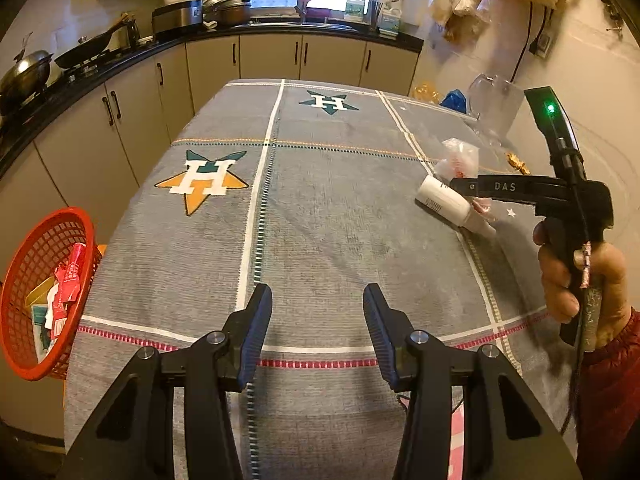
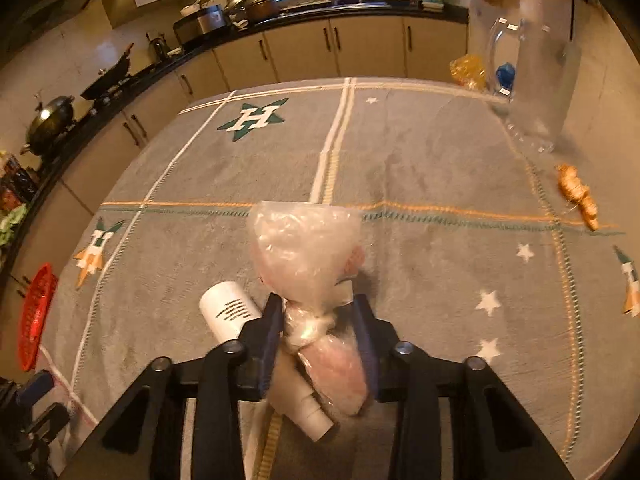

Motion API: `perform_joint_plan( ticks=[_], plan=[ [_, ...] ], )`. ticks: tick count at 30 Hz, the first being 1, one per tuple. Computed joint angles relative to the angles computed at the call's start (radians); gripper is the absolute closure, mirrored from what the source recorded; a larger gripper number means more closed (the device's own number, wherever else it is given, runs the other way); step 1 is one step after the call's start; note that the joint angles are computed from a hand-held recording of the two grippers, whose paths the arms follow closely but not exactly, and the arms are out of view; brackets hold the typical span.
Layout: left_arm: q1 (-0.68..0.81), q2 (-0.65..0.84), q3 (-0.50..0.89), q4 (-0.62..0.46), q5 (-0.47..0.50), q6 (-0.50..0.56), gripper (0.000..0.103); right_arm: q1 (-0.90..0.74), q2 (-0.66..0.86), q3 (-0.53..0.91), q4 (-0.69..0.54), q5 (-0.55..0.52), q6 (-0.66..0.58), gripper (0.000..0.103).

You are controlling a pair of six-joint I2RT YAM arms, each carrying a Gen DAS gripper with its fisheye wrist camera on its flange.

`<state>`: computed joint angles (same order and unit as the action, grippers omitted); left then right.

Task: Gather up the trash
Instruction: 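Move both open tools back to the white bottle and plastic bags, then grasp the clear plastic bags with the right tool while the left tool grasps the white bottle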

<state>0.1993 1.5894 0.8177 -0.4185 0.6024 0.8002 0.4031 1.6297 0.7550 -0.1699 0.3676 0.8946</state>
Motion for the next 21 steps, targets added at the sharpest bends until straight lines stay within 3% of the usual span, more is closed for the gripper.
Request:
perform_joint_plan(
  ticks=[5,10,17,21],
  plan=[
    [-0.012,0.013,0.01,0.002,-0.016,-0.017,0.057,0.048,-0.015,-0.009,0.007,-0.054,0.018,0.07],
    [-0.024,0.024,0.025,-0.005,-0.027,-0.048,0.052,0.121,0.004,-0.013,0.131,-0.183,-0.009,0.07],
    [-0.088,0.085,0.062,-0.059,-0.037,-0.11,0.05,0.173,-0.057,-0.025,0.097,-0.061,0.015,0.071],
    [-0.14,0.086,0.015,0.003,-0.087,-0.157,0.05,0.169,-0.091,-0.046,0.087,-0.035,0.035,0.07]
  ],
)
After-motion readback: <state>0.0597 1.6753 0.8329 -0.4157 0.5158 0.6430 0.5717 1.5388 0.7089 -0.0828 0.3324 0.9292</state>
